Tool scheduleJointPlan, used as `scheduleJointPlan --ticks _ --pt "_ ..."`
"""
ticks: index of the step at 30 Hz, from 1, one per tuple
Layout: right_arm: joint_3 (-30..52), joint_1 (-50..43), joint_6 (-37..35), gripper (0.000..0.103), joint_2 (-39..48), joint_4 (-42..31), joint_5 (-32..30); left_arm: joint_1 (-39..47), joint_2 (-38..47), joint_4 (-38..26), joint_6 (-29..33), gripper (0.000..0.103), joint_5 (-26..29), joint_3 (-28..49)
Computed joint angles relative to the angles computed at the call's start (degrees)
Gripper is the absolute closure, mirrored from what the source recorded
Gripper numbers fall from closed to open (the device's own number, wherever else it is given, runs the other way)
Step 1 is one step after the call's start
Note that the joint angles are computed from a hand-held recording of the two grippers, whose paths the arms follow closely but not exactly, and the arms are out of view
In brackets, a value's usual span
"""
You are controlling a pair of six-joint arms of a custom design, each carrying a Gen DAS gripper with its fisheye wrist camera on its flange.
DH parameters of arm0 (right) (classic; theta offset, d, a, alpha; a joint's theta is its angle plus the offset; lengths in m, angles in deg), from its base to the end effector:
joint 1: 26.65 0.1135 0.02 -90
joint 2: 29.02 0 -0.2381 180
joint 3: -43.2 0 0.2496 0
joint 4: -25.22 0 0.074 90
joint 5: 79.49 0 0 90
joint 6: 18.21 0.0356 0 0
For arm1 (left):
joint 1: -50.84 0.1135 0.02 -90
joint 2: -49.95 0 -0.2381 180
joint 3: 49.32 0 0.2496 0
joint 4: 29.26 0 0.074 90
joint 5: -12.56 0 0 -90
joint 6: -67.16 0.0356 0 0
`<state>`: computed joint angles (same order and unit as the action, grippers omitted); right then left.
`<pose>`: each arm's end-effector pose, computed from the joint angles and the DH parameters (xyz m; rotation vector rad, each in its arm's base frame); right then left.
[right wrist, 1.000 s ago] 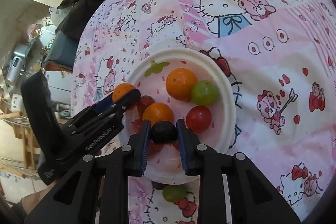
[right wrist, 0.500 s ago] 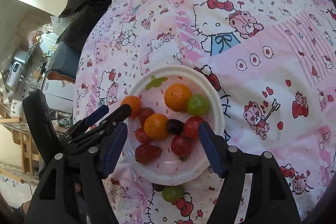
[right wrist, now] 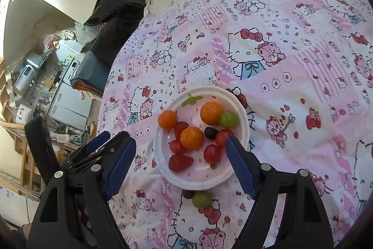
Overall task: Organize fruits
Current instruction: 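Grasp a green lime with the right gripper while the left gripper grasps a dark plum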
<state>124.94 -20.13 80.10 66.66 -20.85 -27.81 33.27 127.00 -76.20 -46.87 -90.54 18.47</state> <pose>0.3321 0.0602 0.2020 -0.1974 2.5520 0.9662 0.2631 -0.0749 0.2151 -0.2291 2.5034 -0.0014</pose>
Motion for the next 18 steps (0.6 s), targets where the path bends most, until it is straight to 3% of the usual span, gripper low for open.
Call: scheduleJointPlan --ticks 18 --pt "-13.7 -2.4 1.4 0.021 -9.9 -2.0 -0.7 -8.9 -21.7 -14.7 -11.3 0.027 -5.9 -10.8"
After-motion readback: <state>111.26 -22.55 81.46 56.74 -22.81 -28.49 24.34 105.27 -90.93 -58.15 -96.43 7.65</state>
